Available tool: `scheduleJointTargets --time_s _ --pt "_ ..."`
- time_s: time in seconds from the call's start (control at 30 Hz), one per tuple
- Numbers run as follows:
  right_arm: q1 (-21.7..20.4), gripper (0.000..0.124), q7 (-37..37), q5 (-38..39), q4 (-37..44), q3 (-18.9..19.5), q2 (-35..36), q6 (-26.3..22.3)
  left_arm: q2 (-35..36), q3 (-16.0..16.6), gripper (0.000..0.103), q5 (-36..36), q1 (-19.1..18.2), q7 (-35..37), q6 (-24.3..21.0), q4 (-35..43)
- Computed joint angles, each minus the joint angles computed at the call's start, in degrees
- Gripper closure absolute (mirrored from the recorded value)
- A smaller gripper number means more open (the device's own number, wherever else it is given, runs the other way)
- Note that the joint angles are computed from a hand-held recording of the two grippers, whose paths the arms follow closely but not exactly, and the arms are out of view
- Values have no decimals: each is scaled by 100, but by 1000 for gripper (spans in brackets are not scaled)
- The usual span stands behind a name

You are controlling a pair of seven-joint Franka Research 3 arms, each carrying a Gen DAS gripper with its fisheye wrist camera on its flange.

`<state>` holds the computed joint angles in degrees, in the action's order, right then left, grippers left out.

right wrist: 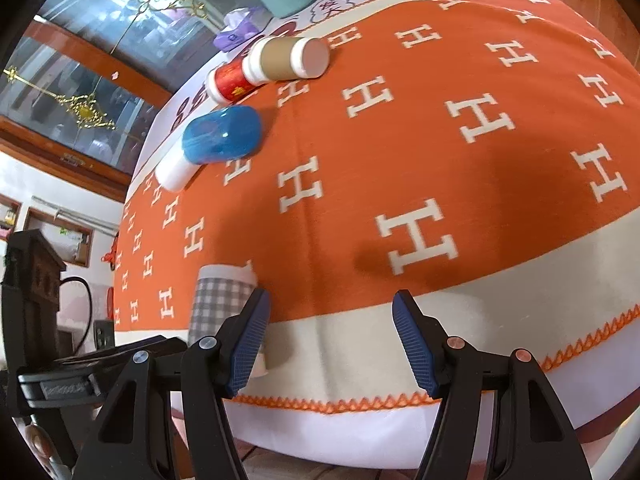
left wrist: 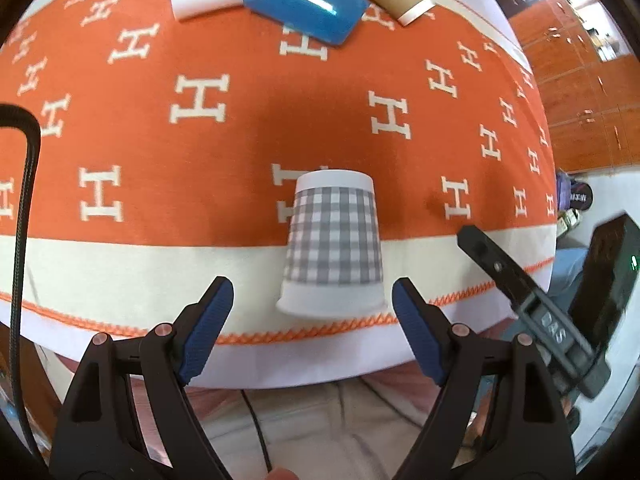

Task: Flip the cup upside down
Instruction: 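Rotate the held checkered cup toward the right gripper while the right gripper approaches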

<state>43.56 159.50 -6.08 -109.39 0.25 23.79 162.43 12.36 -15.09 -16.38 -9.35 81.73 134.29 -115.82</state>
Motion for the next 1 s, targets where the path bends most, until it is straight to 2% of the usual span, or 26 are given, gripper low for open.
scheduleJointTargets --time_s 0.17,0.33,0.53,0.7,0.8,0.93,1.0 --pt "-323 59 -674 545 284 461 135 17 -640 123 25 297 20 262 433 -556" --pt "-496 54 -1401 1174 717 797 354 -141 -871 271 38 -20 109 700 689 -864" --pt "-592 50 -2056 1811 1411 1022 757 -590 -838 368 44 493 100 329 1710 -1320" --pt "-605 50 -2345 2119 2282 1045 1282 -1343 -688 336 56 547 191 356 2167 -1477" --pt "-605 50 -2442 2230 2831 1029 1640 -1743 -626 360 64 860 203 171 2433 -1559" --pt "-556 50 -2530 2252 3691 981 2177 -2386 -557 413 67 1383 216 -174 2710 -1625" --pt "-523 50 -2547 2236 4115 950 2430 -2700 -539 361 69 1361 288 -93 2882 -1672"
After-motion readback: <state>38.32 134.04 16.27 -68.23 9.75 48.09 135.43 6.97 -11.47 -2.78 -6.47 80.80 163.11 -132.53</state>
